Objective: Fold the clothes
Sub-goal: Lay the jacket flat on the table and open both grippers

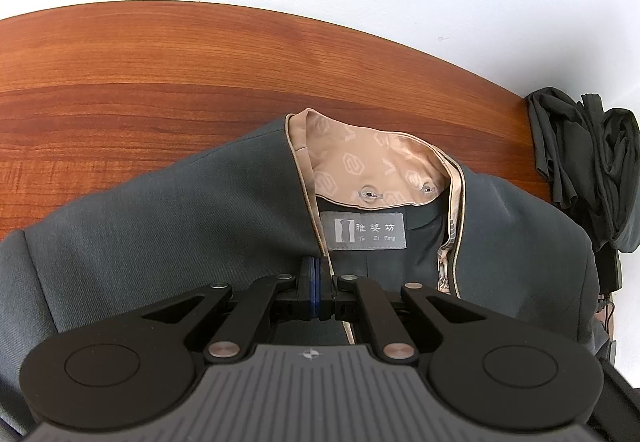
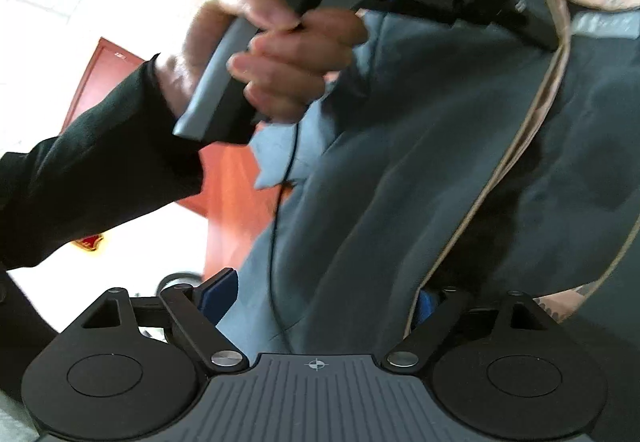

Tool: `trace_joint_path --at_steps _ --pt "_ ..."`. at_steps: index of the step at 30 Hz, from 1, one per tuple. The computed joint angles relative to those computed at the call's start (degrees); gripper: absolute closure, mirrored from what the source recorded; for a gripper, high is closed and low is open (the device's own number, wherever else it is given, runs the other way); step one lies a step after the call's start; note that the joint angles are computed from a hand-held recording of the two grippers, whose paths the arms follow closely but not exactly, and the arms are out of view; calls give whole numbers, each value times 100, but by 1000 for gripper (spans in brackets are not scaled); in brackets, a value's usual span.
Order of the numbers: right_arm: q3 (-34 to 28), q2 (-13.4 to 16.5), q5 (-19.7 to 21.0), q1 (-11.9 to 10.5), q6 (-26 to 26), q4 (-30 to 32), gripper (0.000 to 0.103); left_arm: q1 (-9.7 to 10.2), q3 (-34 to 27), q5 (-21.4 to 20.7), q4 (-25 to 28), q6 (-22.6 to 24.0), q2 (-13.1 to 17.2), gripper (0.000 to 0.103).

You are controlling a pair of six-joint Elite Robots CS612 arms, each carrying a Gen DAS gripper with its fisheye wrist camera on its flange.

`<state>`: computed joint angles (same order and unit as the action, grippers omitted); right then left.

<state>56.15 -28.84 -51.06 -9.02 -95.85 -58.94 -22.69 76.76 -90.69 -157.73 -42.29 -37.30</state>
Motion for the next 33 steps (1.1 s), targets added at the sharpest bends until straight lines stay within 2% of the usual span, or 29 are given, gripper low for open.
trace_joint_path --at_steps 4,6,9,13,18,21,23,26,29,33 --pt "-280 127 -590 68 -351 629 16 6 6 -15 -21 -11 2 98" --pt "-273 88 -993 96 -569 690 16 6 15 -16 -41 -22 1 98" --pt "-119 -50 -1502 133 -690 444 16 10 16 -27 -55 -42 3 98" --pt "582 -479 -1318 58 -425 -804 18 -5 31 27 -79 -10 -4 98" --pt "1386 -942 -366 -134 411 -2395 19 -43 101 175 -235 25 -12 99" --pt "1849 -1167 132 -230 1228 -3720 19 -102 176 402 -414 239 -25 98" --pt "2158 -1297 294 -256 1888 -4810 23 -134 263 507 -639 368 -51 89" --pt "2483 -1401 265 -252 2656 -6340 28 -177 533 488 -1388 540 -153 81" --pt "2622 -1394 86 -186 3136 -7386 41 -264 808 441 -1866 1053 -309 80" --pt "2533 -1313 -156 -142 3308 -7751 47 -384 1173 292 -2053 1663 -511 80"
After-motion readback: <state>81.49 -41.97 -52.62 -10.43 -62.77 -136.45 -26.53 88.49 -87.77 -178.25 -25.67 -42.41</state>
